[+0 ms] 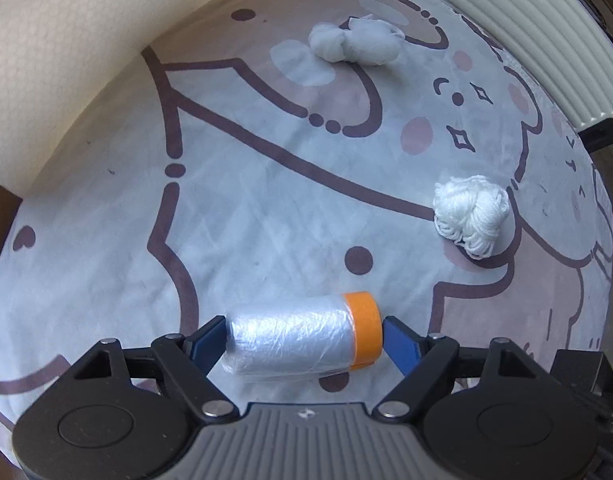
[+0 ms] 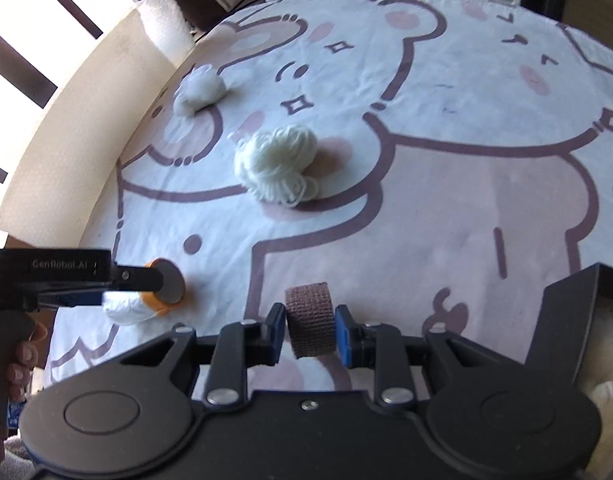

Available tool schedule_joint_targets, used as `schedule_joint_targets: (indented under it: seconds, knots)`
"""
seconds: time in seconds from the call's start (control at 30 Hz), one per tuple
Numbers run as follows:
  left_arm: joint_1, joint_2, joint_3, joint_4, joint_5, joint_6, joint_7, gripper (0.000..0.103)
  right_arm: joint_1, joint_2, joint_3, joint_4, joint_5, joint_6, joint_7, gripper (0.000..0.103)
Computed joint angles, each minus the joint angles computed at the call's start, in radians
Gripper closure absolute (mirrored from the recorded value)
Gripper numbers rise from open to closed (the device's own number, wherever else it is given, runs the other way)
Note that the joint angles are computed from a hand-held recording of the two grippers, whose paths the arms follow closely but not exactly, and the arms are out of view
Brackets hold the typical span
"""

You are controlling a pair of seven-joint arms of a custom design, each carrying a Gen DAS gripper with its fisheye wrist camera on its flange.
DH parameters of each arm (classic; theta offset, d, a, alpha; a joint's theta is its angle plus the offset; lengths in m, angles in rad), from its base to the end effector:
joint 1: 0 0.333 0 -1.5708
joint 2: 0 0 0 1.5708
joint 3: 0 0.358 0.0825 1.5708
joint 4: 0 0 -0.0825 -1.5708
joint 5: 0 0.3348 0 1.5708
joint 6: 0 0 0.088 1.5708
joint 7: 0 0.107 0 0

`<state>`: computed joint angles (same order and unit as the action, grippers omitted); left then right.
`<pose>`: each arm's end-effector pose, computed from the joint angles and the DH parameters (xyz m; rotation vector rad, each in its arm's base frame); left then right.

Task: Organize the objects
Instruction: 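Close the left tool on the plastic roll while the right tool grasps the brown tape roll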

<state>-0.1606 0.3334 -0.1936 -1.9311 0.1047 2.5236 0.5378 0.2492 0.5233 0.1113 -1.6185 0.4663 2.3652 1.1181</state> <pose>0.5826 -0.2041 0.4162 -2.7385 1.4090 -0.4100 0.6456 0.2339 0.4086 -2.3034 1.3791 0.1634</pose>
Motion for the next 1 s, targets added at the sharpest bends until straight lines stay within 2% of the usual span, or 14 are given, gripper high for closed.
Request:
schedule_joint_targets:
  seconds: [0.07,0.23,0.33,0.43,0.6,0.77,0.9,1.0]
  knots:
    - [0.004,-0.003,-0.007,-0.006,-0.029,0.01,-0.012,0.02,0.01,-0.001,-0.009,-0.002,-0.029,-0.023,0.003,0.075]
    - [0.006,-0.007,-0.016,-0.019,-0.073,0.045,-0.039,0.02,0.019,-0.009,-0.024,-0.023,-0.042,0.02,0.038,0.075]
    - [0.008,-0.007,-0.019,-0.025,-0.099,0.061,-0.061,0.021,0.056,-0.006,-0.066,-0.028,-0.134,0.043,0.103,0.076]
    - [0.007,-0.007,-0.019,-0.03,-0.122,0.077,-0.1,0.02,0.057,-0.006,-0.075,-0.04,-0.178,0.06,0.137,0.075]
    - [0.019,0.002,-0.037,-0.028,-0.179,0.09,-0.118,0.018,0.037,-0.021,-0.058,-0.07,-0.173,0.109,0.143,0.064]
    - [-0.008,0.0,-0.016,-0.004,-0.103,0.068,-0.125,0.006,0.023,-0.027,-0.043,-0.077,-0.15,0.128,0.14,0.057]
    - [-0.024,-0.006,-0.003,0.016,-0.017,0.038,-0.09,0.006,0.016,-0.033,-0.026,-0.083,-0.125,0.143,0.118,0.051]
    - [-0.052,-0.005,0.014,0.049,0.116,0.004,-0.017,0.006,0.03,-0.032,-0.032,-0.076,-0.153,0.121,0.101,0.051]
